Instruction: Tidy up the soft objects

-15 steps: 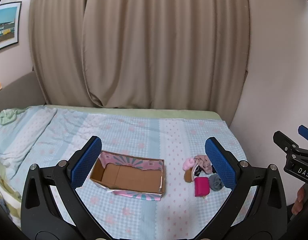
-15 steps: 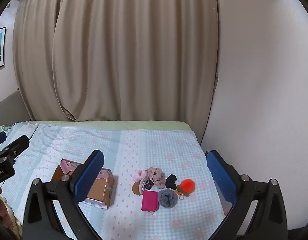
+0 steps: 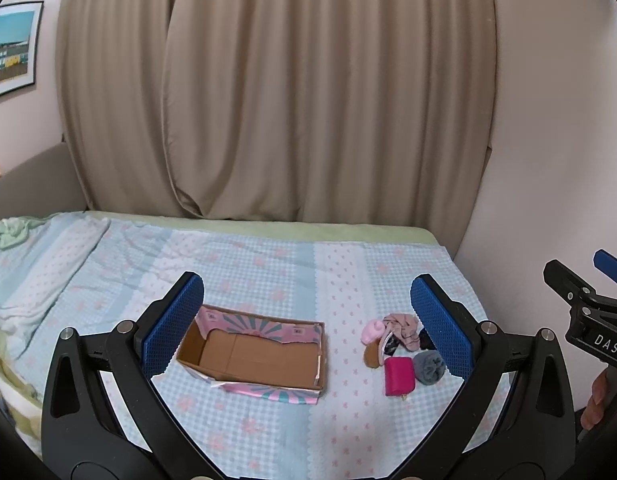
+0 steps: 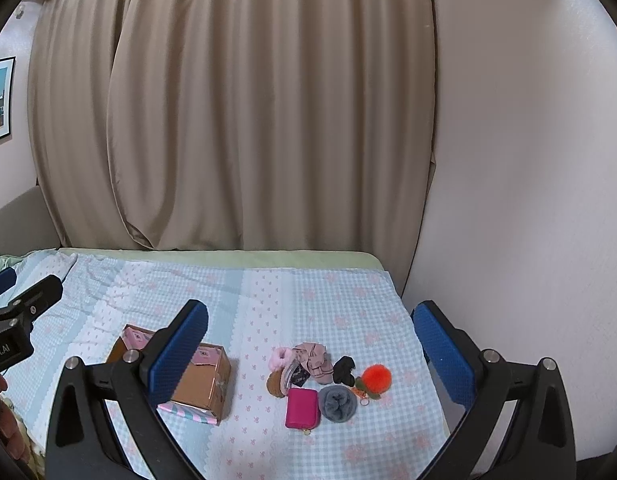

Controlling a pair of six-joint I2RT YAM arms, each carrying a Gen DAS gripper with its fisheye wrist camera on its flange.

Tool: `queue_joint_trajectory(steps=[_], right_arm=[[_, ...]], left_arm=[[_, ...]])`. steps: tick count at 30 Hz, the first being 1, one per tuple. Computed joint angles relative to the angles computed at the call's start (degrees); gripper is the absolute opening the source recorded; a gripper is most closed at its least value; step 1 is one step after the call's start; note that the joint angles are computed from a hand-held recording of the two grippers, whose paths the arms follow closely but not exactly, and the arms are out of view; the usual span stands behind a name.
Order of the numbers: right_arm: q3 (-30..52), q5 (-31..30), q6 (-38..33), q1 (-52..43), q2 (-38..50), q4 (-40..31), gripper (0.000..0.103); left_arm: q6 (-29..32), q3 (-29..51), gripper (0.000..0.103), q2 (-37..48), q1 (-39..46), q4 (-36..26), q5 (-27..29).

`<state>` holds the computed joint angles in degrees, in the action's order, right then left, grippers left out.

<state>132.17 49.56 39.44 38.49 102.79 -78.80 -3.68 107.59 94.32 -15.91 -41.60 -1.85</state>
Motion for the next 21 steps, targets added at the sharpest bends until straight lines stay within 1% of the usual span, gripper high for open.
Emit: queue_joint_trajectory(steps=[8, 12, 18, 21], right_arm=[[-2.67, 0.33, -1.10, 0.05, -1.24, 2.79, 0.103], [-2.62, 0.53, -0.93, 0.19, -1.19, 2.73, 0.103], [-4.91, -0.14, -2.48, -0.87, -1.92, 5.62, 0.103], [-5.77, -0.12, -2.61, -0.82, -2.28, 6.28, 0.103]], left_arm=[[0.18, 0.59, 0.102, 0.18, 0.15, -0.21, 0.33], [0.29, 0.77, 0.102, 0.22, 0.33, -0.28, 0.61], [0.44, 2.19, 0.102, 1.09, 0.52, -0.80, 0.83], [0.39, 1.39, 0.102, 0.64, 0.46, -0.44, 0.84]])
